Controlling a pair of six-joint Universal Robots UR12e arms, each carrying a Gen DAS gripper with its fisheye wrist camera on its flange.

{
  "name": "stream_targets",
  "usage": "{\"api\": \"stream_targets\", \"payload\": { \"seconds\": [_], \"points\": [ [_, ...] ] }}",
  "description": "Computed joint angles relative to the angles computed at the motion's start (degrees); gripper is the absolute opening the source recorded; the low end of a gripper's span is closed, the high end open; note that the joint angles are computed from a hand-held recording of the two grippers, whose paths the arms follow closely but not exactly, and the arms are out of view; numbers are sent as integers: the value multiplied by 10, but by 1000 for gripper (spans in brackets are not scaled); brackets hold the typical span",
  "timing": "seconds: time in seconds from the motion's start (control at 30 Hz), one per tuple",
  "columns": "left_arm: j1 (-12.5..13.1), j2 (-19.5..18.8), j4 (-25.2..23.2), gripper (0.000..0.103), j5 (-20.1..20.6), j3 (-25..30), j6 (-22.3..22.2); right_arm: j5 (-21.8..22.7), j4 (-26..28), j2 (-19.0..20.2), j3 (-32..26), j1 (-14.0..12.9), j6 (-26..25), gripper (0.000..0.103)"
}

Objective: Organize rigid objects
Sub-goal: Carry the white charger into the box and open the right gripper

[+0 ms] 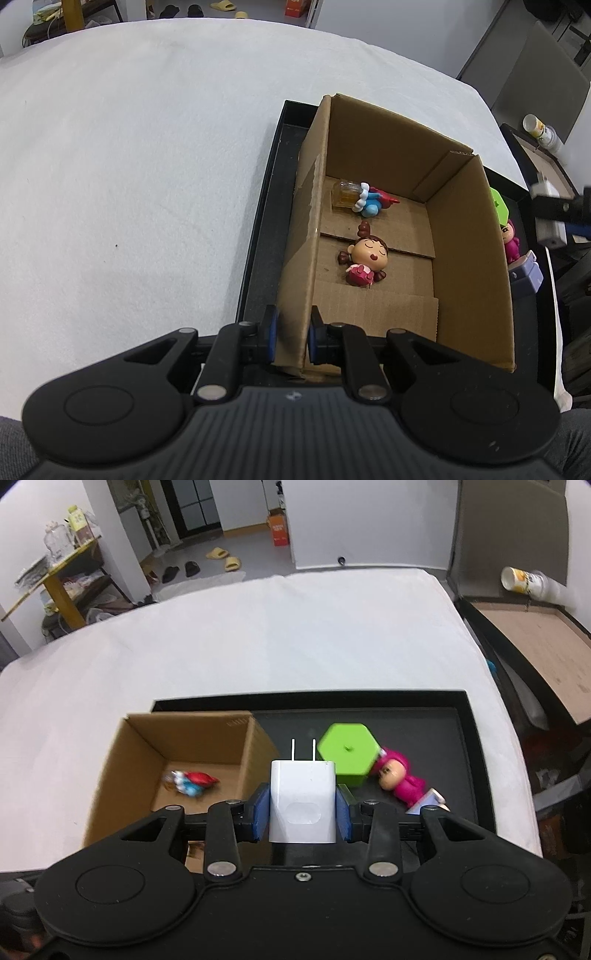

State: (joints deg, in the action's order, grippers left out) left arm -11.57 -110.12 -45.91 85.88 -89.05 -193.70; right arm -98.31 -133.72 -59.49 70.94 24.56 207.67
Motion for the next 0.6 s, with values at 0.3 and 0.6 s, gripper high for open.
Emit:
{"api": "stream_targets", "payload": {
  "seconds": [0.3, 0.6],
  "points": [
    [3, 0, 3, 15, -9, -2, 1, 10, -8, 19, -32, 7, -11, 37],
    [6, 1, 5, 15, -17, -4, 5, 20, 4, 37, -61, 14, -21, 37]
  ]
}}
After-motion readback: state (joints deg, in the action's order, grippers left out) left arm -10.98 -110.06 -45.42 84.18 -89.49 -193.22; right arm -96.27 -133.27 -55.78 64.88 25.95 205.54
